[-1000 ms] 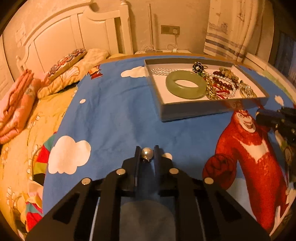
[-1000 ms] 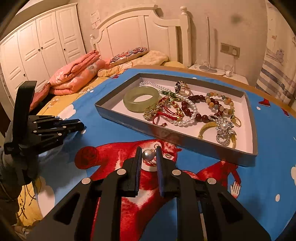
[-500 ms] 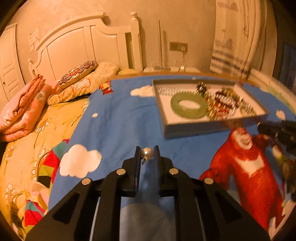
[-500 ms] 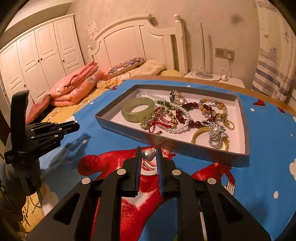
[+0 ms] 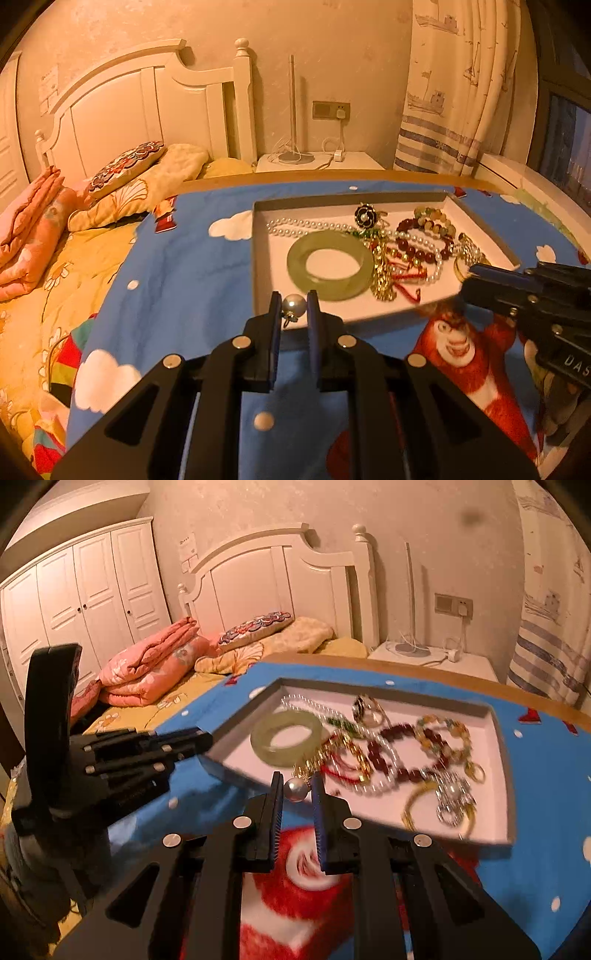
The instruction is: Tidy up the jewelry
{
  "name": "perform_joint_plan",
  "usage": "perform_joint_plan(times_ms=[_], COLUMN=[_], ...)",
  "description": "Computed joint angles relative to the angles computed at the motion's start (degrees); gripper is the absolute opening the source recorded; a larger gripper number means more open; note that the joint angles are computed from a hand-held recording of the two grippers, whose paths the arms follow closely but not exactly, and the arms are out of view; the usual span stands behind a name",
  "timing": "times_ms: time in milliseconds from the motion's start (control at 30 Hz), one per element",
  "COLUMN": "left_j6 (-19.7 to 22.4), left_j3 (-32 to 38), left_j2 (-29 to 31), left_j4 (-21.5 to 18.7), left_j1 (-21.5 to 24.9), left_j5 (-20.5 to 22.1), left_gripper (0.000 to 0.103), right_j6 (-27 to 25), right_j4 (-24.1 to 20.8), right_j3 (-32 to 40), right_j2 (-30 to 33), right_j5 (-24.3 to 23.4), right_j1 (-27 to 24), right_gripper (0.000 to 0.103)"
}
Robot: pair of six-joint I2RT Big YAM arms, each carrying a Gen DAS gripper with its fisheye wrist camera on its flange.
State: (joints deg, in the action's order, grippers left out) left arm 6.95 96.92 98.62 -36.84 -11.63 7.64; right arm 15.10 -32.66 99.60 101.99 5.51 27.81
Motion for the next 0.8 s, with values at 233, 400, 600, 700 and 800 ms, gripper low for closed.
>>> perform_joint_plan(times_ms=[233,400,600,700,800], left_j6=[-1.59,-4.22,-5.39,-4.71,-4.44], left_j3=[4.64,9.74,11.15,10.9,10.81], left_j2=[3.41,6.74,8.23,8.22,8.29], left_j4=[-0.1,-0.71,0.59,0.84,0.85], left_j1=[-0.23,0.23,0.42,0.36,0.4], left_j5=[0.48,0.76,-0.35,-0.56,-0.4], left_gripper=[0.013,0.013,0.013,0.013,0.013], right_j6=[0.9,1.47,0.33,-0.63,-1.23], right_j4=[-0.88,-2.2,-4.77,-6.22,-6.5], right_j3=[7.64,13.17,18.57,20.21,21.19], right_j2=[5.41,9.1,12.91,14.11,14.75], right_j5=[-0.1,0.71,0.91,0.78,0.69], right_j1=[-0.61,-0.79,-0.32,0.01,0.16], right_gripper=[0.015,0.015,0.015,0.015,0.015])
